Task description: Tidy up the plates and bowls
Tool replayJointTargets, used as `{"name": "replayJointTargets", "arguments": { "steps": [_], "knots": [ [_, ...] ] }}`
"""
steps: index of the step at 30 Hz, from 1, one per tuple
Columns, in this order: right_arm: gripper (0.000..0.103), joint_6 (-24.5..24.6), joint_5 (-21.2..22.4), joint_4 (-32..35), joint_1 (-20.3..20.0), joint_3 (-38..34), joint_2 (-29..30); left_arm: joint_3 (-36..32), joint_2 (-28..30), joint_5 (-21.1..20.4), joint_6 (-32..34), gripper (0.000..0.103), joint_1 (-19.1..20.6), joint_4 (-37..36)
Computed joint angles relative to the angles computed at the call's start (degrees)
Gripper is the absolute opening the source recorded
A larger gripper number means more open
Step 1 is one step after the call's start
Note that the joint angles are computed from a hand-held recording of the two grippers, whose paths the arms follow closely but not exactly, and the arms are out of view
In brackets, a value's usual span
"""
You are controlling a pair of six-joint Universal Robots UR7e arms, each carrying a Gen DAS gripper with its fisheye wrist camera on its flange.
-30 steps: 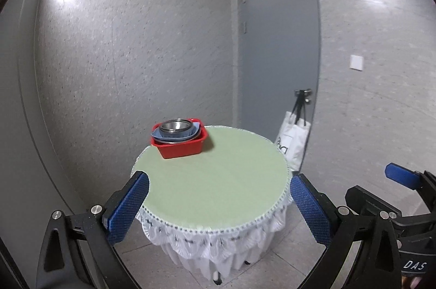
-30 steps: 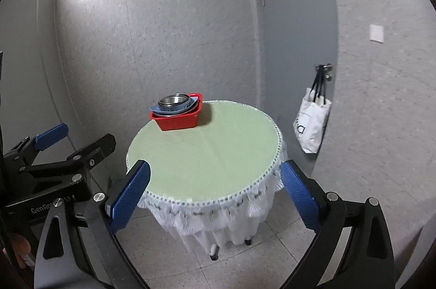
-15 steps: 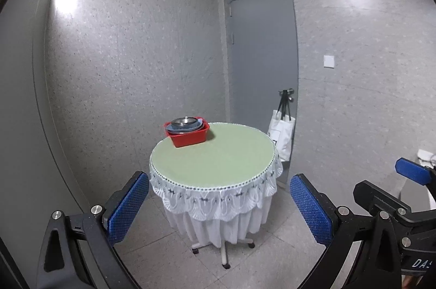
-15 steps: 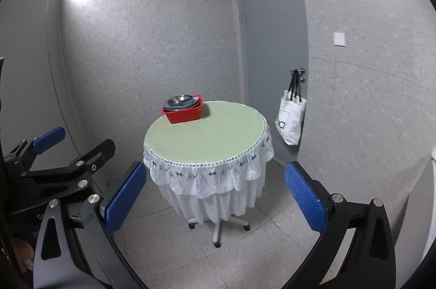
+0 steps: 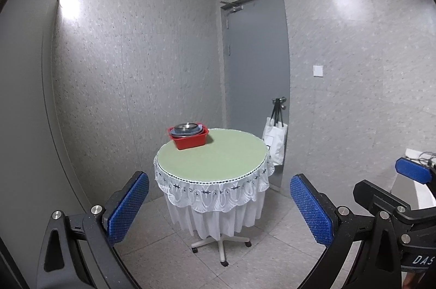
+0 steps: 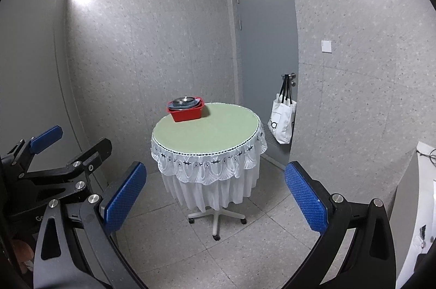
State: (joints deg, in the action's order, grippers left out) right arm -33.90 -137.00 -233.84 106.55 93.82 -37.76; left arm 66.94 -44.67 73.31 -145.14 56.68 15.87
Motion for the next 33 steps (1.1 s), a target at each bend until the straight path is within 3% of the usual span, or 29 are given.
{"name": "replayJointTargets", "arguments": {
  "steps": [15, 33],
  "knots": [
    [0.103, -2.0, -1.4, -4.0, 1.4, 5.7, -3.0, 4.2, -3.0, -0.2, -2.1, 0.103, -2.0, -0.8],
    [0.103, -1.7, 0.5, -4.8, 0.8, 8.0, -4.5, 0.5, -0.7, 1.9, -0.6, 0.103, -0.5, -0.3]
  ]
}}
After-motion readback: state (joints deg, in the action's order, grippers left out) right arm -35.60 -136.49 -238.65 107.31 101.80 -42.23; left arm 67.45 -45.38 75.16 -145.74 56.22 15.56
